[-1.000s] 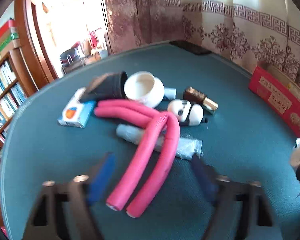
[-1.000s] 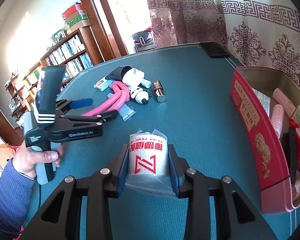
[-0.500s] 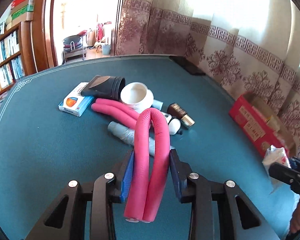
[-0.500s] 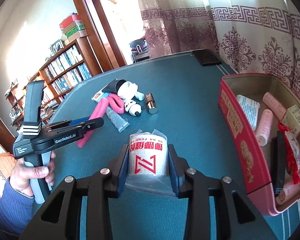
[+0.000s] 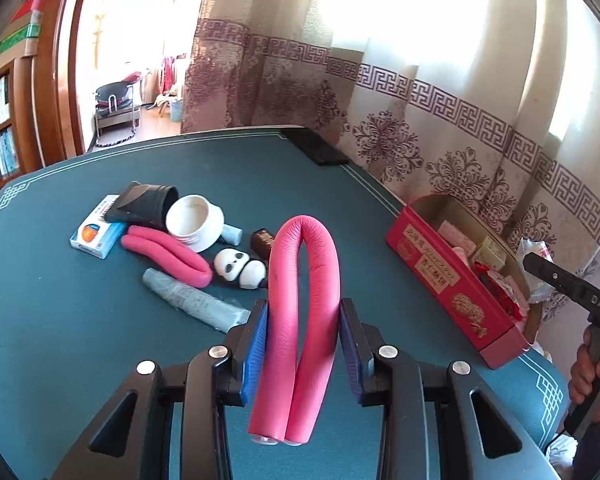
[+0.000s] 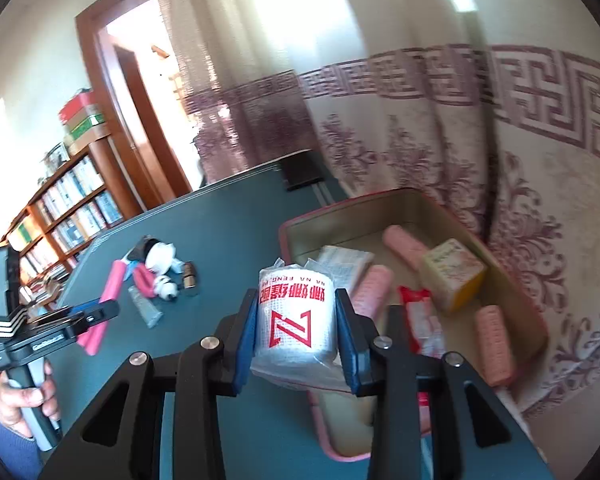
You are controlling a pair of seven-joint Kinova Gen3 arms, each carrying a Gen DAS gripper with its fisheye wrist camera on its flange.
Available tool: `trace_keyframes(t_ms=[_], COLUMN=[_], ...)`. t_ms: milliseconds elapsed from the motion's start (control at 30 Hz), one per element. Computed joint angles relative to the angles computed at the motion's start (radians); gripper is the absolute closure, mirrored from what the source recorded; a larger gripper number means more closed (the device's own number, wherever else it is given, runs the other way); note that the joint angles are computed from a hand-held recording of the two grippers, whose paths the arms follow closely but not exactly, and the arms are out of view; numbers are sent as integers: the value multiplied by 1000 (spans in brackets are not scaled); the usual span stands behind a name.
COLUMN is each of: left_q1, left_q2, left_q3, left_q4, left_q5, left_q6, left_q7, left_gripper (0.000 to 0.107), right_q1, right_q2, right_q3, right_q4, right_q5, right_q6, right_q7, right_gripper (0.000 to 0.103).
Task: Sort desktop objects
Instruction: 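Carry both items into the red tin and open both tools to release them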
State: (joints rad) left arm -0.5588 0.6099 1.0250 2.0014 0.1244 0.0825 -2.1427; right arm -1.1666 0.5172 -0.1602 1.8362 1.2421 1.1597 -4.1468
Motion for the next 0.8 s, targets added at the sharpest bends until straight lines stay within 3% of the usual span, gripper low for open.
trace_keyframes(t_ms=[133,433,567,800], left_q1=[22,71,108,168], left_q2=[2,-16,-17,-13], left_q3=[0,-11,-33,-51], left_q4=[-6,-9,-25,-50], left_q5=[3,18,32,70], left_q6=[13,22,38,66], left_q7=[-1,-17,-24,-67], left_gripper=[72,72,72,72], right_q1=[14,70,61,42], right_q2=[-5,-9,-18,-23], right_q3=[-2,-8,-12,-24], right_q4=[39,106,112,96], right_q5=[-16,51,45,-15], right_q6=[-15,-159,-141,-81], right_q7=[-38,-112,-116,-43], right_gripper=[63,60,53,53])
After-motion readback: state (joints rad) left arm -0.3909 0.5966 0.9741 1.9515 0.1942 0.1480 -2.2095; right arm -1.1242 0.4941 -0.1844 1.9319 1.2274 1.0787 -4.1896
